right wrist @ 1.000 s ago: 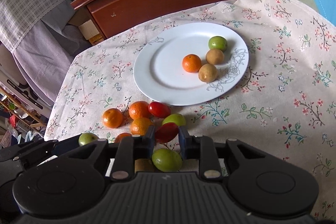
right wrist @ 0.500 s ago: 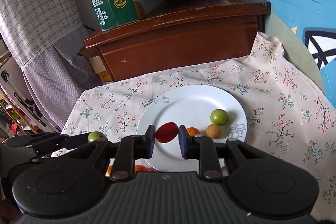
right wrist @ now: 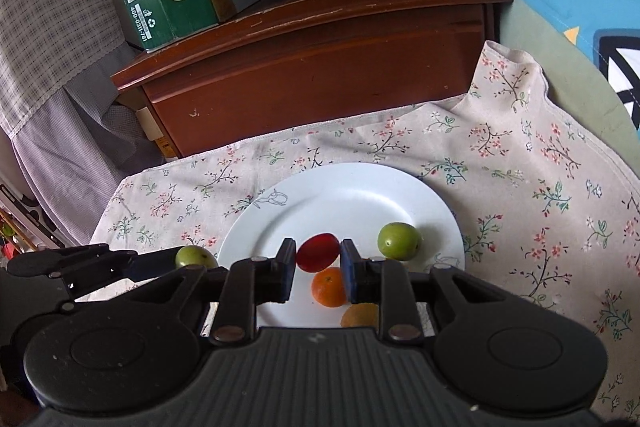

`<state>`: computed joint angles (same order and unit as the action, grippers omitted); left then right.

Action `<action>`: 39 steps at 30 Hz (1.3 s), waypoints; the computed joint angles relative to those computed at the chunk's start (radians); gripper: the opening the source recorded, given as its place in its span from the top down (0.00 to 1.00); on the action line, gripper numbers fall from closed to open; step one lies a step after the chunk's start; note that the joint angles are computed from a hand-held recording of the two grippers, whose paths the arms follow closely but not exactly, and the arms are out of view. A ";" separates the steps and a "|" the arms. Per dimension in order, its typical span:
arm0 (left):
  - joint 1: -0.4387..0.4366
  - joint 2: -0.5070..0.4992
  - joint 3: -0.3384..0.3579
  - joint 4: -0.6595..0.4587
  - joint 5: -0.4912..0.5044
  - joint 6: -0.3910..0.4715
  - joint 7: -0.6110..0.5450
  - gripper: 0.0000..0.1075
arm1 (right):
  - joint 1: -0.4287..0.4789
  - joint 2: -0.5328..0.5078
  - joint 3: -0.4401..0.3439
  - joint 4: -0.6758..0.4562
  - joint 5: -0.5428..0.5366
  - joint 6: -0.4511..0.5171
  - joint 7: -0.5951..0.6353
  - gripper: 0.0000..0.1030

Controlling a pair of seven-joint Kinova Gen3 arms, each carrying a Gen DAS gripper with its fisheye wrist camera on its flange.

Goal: Organize fruits
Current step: 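Carry the lime and cherry tomato onto the plate and open both grippers, then withdraw both open grippers from the plate toward the remaining fruit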

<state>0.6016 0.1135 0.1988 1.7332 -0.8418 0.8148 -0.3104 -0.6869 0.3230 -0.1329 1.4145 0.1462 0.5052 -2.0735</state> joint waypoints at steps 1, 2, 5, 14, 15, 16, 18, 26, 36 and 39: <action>-0.005 0.005 -0.002 -0.002 0.006 -0.006 -0.005 0.68 | 0.002 0.006 0.001 -0.006 -0.003 0.005 -0.001 0.77; -0.005 0.009 -0.004 -0.004 0.007 -0.010 -0.004 0.68 | 0.004 0.011 0.002 -0.010 -0.006 0.008 -0.004 0.77; -0.005 0.014 -0.010 -0.004 0.009 -0.025 -0.003 0.67 | 0.018 0.023 -0.004 -0.020 -0.028 0.013 0.003 0.77; 0.022 0.010 -0.010 -0.024 -0.030 0.026 0.047 0.44 | 0.016 0.019 0.004 -0.018 -0.031 -0.004 -0.012 0.74; 0.030 0.010 -0.007 -0.030 -0.044 0.048 0.058 0.41 | 0.017 0.018 0.003 -0.018 -0.031 -0.004 -0.010 0.73; 0.032 0.007 -0.004 -0.035 -0.049 0.064 0.058 0.40 | 0.015 0.016 0.004 -0.018 -0.029 -0.004 -0.010 0.73; 0.025 -0.006 0.002 -0.040 -0.029 0.075 0.038 0.39 | 0.013 0.009 0.005 -0.013 -0.024 -0.006 -0.009 0.73; 0.014 -0.055 0.045 -0.054 0.034 0.218 0.018 0.38 | 0.005 -0.046 -0.006 0.040 -0.013 -0.006 -0.013 0.66; -0.014 -0.137 0.118 -0.007 0.108 0.314 0.066 0.36 | 0.000 -0.130 -0.040 0.139 0.001 -0.006 -0.064 0.66; -0.018 -0.152 0.139 0.004 0.124 0.328 0.077 0.33 | 0.004 -0.152 -0.062 0.167 -0.005 -0.004 -0.048 0.66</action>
